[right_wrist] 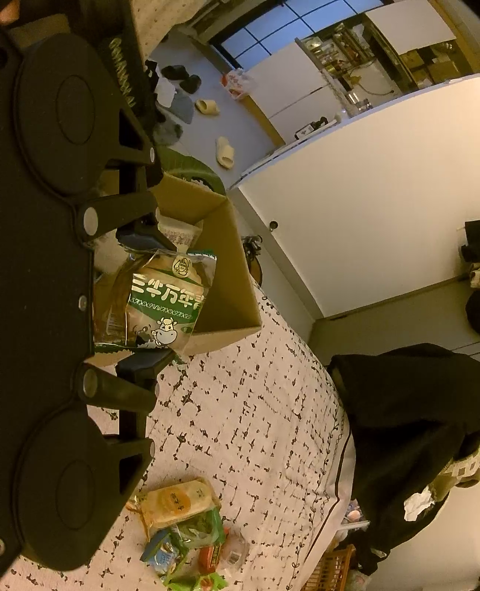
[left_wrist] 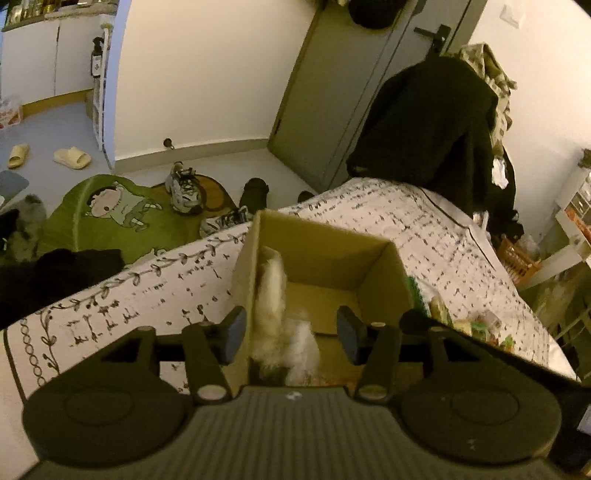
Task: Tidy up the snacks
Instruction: 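Carry both held packets over the cardboard box and lower them inside, then open the left tool while the right tool opens, releasing both packets into the box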
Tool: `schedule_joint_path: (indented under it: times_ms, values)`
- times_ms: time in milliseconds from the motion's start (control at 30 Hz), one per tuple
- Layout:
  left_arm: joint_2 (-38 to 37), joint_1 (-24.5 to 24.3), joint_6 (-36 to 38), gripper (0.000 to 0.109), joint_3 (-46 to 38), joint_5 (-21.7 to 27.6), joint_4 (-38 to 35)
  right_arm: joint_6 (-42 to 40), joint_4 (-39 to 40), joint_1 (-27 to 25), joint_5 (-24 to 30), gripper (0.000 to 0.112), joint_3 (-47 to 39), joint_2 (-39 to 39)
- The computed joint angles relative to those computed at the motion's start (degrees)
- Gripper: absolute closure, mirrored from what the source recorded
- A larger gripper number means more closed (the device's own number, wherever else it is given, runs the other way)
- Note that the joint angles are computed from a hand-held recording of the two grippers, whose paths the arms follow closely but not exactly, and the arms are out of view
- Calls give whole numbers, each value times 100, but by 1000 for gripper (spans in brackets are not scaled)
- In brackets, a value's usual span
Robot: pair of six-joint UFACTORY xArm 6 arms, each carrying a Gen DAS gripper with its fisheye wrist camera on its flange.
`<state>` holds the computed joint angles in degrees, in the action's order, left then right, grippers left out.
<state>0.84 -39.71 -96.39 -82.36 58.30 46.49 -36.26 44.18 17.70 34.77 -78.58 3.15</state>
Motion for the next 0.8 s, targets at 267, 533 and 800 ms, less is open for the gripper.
schedule_joint_path:
  times_ms: [267, 533, 800]
  values:
    - [-288, -98, -17, 54, 83, 584, 139, -224, 196, 58, -45, 60, 8, -9]
    - [-432, -188, -31, 42, 109, 1037, 51, -553, 263, 195, -288, 43, 70, -35]
    - [-368, -381, 62, 26, -159, 1635, -34, -510, -14, 223, -662, 23, 294, -272]
